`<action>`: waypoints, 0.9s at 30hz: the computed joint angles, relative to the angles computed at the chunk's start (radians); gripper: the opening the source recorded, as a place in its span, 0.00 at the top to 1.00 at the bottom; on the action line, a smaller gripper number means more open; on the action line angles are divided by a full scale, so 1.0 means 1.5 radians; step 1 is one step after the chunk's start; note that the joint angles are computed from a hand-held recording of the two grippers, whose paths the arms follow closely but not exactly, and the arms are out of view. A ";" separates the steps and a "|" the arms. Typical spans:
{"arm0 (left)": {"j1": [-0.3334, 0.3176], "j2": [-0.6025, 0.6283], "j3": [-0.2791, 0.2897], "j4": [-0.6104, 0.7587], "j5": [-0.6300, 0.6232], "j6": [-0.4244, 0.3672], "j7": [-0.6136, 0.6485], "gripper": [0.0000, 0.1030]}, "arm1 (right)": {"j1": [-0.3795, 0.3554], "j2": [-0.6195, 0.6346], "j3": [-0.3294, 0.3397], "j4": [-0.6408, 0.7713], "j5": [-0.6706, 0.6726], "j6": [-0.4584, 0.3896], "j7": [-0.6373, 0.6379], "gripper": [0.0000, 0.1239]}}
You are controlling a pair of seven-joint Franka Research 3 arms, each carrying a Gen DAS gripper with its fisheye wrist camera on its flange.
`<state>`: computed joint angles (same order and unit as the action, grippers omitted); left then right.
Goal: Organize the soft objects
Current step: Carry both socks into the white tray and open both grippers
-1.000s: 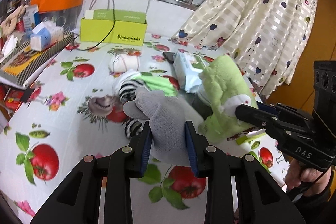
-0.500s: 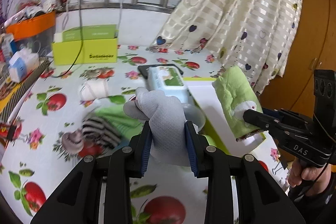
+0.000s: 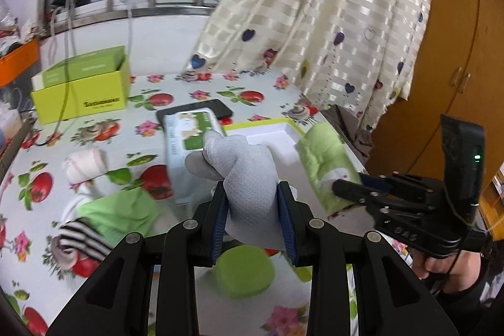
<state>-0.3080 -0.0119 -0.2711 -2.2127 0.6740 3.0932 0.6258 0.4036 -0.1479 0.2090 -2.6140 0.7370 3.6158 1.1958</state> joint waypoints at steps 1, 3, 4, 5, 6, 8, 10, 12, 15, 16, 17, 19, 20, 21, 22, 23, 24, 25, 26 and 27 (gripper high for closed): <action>-0.004 0.012 -0.003 0.012 -0.014 -0.006 0.017 0.69 | -0.001 0.002 -0.007 -0.002 -0.008 -0.004 0.007 0.84; -0.012 0.029 -0.006 0.029 -0.038 -0.013 0.048 0.69 | -0.008 0.008 -0.017 0.000 -0.019 -0.013 0.014 0.84; -0.016 0.040 -0.010 0.039 -0.062 -0.017 0.075 0.69 | -0.011 0.012 -0.019 0.003 -0.021 -0.016 0.015 0.84; -0.020 0.050 -0.012 0.050 -0.081 -0.024 0.096 0.69 | -0.014 0.015 -0.025 0.005 -0.031 -0.023 0.019 0.84; -0.024 0.060 -0.012 0.060 -0.093 -0.031 0.111 0.69 | -0.018 0.017 -0.028 0.008 -0.036 -0.030 0.021 0.84; -0.032 0.075 -0.013 0.077 -0.114 -0.041 0.137 0.69 | -0.028 0.026 -0.027 0.019 -0.029 -0.040 0.010 0.83; -0.038 0.090 -0.014 0.091 -0.136 -0.050 0.163 0.69 | -0.032 0.034 -0.032 0.026 -0.036 -0.048 0.013 0.83; -0.044 0.105 -0.013 0.107 -0.151 -0.064 0.180 0.69 | -0.034 0.040 -0.042 0.029 -0.056 -0.050 0.031 0.83; -0.052 0.126 -0.013 0.128 -0.172 -0.082 0.200 0.69 | -0.034 0.042 -0.060 0.024 -0.107 -0.048 0.075 0.83; -0.054 0.132 -0.013 0.135 -0.177 -0.087 0.207 0.69 | -0.036 0.042 -0.061 0.021 -0.113 -0.046 0.082 0.82; -0.056 0.139 -0.014 0.141 -0.182 -0.092 0.215 0.69 | -0.037 0.041 -0.063 0.019 -0.122 -0.043 0.089 0.82; -0.062 0.151 -0.012 0.155 -0.188 -0.103 0.223 0.69 | -0.037 0.037 -0.078 0.007 -0.169 -0.035 0.132 0.82; -0.064 0.157 -0.012 0.162 -0.190 -0.108 0.228 0.69 | -0.039 0.034 -0.080 0.003 -0.180 -0.031 0.145 0.82; -0.066 0.163 -0.012 0.169 -0.193 -0.113 0.234 0.69 | -0.040 0.031 -0.083 -0.004 -0.196 -0.026 0.160 0.81; -0.067 0.169 -0.013 0.175 -0.196 -0.118 0.240 0.69 | -0.041 0.029 -0.086 -0.010 -0.210 -0.022 0.174 0.81; -0.067 0.176 -0.015 0.182 -0.202 -0.122 0.248 0.69 | -0.043 0.028 -0.086 -0.012 -0.216 -0.020 0.180 0.81; -0.066 0.183 -0.020 0.190 -0.212 -0.128 0.260 0.69 | -0.045 0.025 -0.087 -0.017 -0.225 -0.017 0.190 0.81; -0.064 0.188 -0.024 0.194 -0.222 -0.132 0.269 0.68 | -0.046 0.024 -0.089 -0.019 -0.234 -0.016 0.198 0.80; -0.059 0.194 -0.032 0.202 -0.240 -0.139 0.285 0.68 | -0.046 0.022 -0.093 -0.023 -0.251 -0.014 0.211 0.80; -0.057 0.200 -0.037 0.208 -0.252 -0.143 0.297 0.68 | -0.047 0.021 -0.096 -0.027 -0.264 -0.012 0.222 0.79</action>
<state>-0.3932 0.2888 -0.3269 -1.9005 0.2960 2.8781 1.0716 0.3327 -0.1164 0.0649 -2.6541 0.3407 3.5979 1.5292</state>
